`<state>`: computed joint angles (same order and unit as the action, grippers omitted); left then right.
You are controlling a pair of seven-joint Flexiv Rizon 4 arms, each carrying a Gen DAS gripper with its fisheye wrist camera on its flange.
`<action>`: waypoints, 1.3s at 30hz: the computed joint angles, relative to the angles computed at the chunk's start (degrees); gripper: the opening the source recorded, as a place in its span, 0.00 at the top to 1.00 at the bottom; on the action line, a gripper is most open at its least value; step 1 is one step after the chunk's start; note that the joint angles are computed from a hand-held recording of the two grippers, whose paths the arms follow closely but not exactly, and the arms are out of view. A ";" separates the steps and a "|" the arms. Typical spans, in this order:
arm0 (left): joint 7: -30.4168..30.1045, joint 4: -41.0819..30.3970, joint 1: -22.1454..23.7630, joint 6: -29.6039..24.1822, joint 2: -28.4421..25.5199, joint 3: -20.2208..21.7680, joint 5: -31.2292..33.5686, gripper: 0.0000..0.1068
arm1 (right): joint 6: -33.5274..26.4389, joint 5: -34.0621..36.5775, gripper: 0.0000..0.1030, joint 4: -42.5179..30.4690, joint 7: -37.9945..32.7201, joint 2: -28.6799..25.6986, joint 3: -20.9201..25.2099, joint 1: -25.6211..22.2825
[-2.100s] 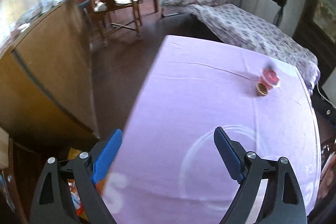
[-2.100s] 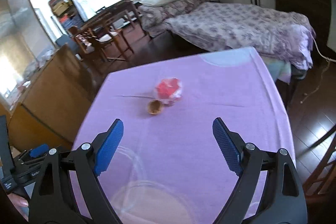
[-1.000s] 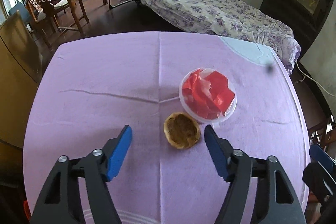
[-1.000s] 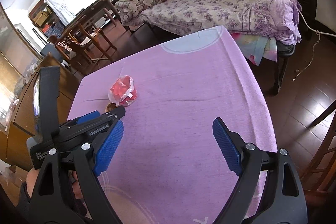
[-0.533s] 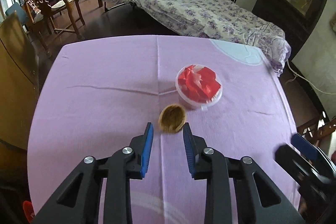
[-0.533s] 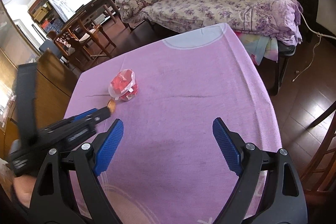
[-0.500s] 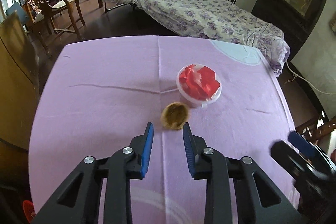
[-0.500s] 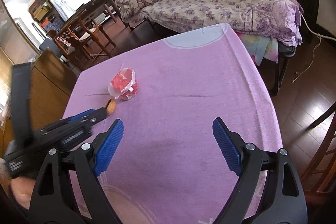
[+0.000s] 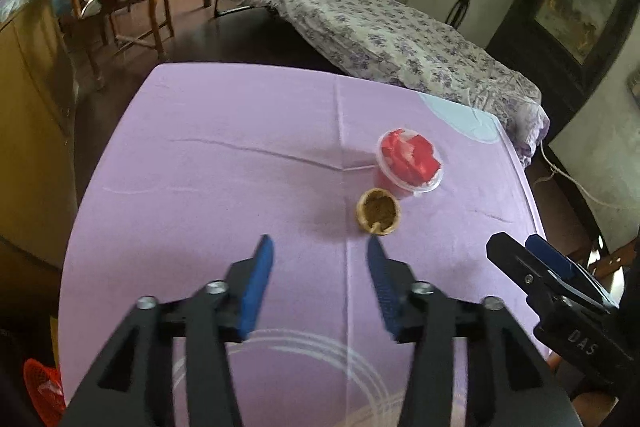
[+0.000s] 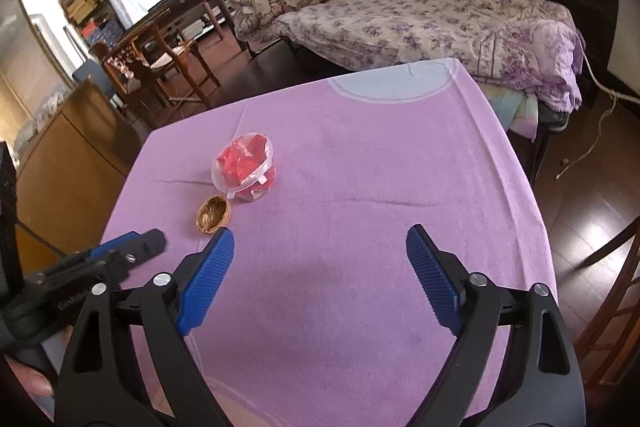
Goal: Collect trash
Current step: 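Move both open tools back over the table, then grasp the walnut shell with the left tool, then grasp the clear cup of red paper with the right tool while the left tool holds the shell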
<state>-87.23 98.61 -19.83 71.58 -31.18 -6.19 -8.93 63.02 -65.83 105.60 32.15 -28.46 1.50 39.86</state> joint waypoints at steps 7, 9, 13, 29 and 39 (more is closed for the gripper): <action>1.03 -4.58 -1.70 -1.71 -3.86 0.60 1.97 0.49 | -0.12 -0.61 0.17 1.59 1.42 0.83 -0.05 -0.38; 0.25 -5.79 -2.66 -2.49 -4.82 1.66 2.81 0.49 | 0.46 -0.92 0.17 1.96 2.02 0.92 0.07 -0.80; -0.23 -7.07 -3.35 -2.61 -5.82 2.17 3.94 0.49 | 0.82 -1.39 0.17 2.50 3.17 1.18 0.20 -1.14; -0.74 -12.59 -5.19 -4.04 -8.82 3.75 6.33 0.72 | 0.38 -1.11 0.16 2.38 2.44 1.08 0.69 -1.41; -3.45 -6.70 -2.86 -1.07 -3.14 3.97 6.17 0.72 | 0.82 4.14 0.17 -1.58 -5.15 -2.00 1.18 -0.84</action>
